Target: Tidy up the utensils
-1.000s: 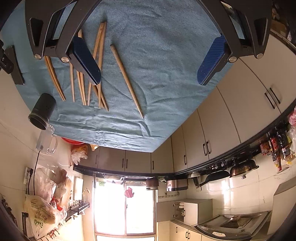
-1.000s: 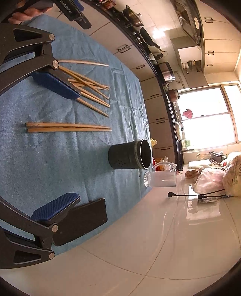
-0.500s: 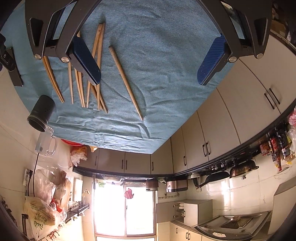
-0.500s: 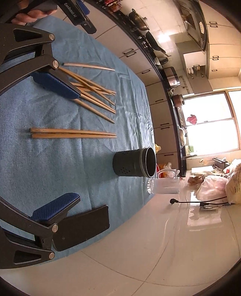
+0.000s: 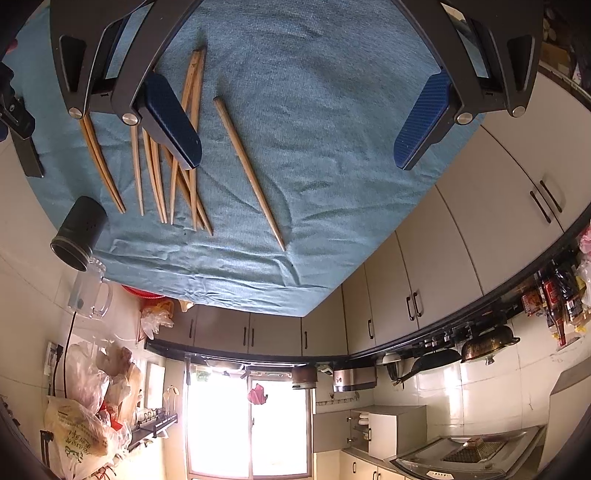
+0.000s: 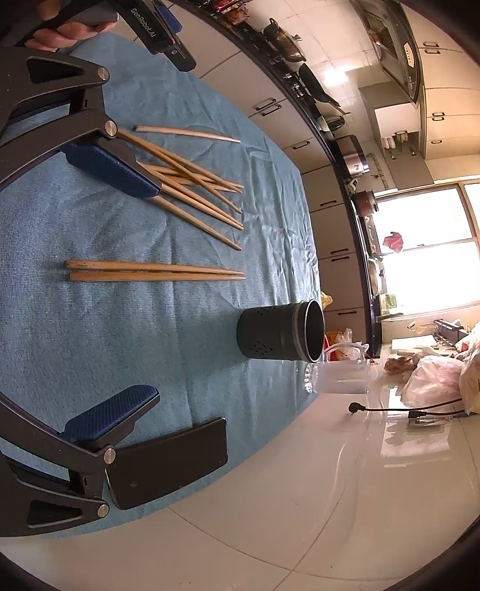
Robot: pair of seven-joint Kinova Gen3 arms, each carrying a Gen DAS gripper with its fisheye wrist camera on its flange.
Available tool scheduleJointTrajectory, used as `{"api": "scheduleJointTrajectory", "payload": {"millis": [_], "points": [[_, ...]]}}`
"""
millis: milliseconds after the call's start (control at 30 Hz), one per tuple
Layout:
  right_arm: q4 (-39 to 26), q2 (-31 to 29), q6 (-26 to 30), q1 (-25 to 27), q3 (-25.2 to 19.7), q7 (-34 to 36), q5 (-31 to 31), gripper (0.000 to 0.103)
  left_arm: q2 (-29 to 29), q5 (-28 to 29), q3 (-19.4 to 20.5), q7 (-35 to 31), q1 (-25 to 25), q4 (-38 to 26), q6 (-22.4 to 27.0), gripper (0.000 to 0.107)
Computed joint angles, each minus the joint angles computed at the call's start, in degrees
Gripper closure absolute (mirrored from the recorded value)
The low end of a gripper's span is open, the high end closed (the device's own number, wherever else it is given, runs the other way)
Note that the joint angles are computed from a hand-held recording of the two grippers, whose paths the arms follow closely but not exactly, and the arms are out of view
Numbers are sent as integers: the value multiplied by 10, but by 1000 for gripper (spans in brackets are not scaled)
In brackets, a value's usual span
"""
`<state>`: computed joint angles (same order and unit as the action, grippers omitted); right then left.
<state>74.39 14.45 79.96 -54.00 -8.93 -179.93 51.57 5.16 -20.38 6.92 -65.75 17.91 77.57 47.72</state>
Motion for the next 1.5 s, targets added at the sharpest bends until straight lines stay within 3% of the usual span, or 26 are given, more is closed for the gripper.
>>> {"api": "scheduleJointTrajectory", "payload": {"millis": [200,900,1033,1167,1200,1300,1400,1467,1500], "points": [[0,1,-11,7,0,6,-11,1,10,22,-89,-16,77,-11,8,4],[-6,5,-25,13,7,25,-32,1,20,31,-91,-23,74,-12,9,4],[-2,1,-42,25,7,33,-47,4,26,80,-94,-76,57,-25,15,4],[-4,-6,-59,45,8,55,-66,13,35,142,-102,-123,28,-46,26,4],[-5,-8,-63,50,9,60,-70,16,40,165,-94,-139,9,-55,33,6],[-1,-14,-79,64,10,68,-80,23,68,206,-33,-173,-62,-111,90,30],[-1,-16,-80,67,10,69,-80,24,116,244,40,-217,-126,-185,160,49],[4,-18,-82,68,9,64,-77,24,152,264,93,-243,-159,-237,206,52],[7,-20,-85,69,9,62,-77,24,172,268,113,-252,-166,-264,228,61]]}}
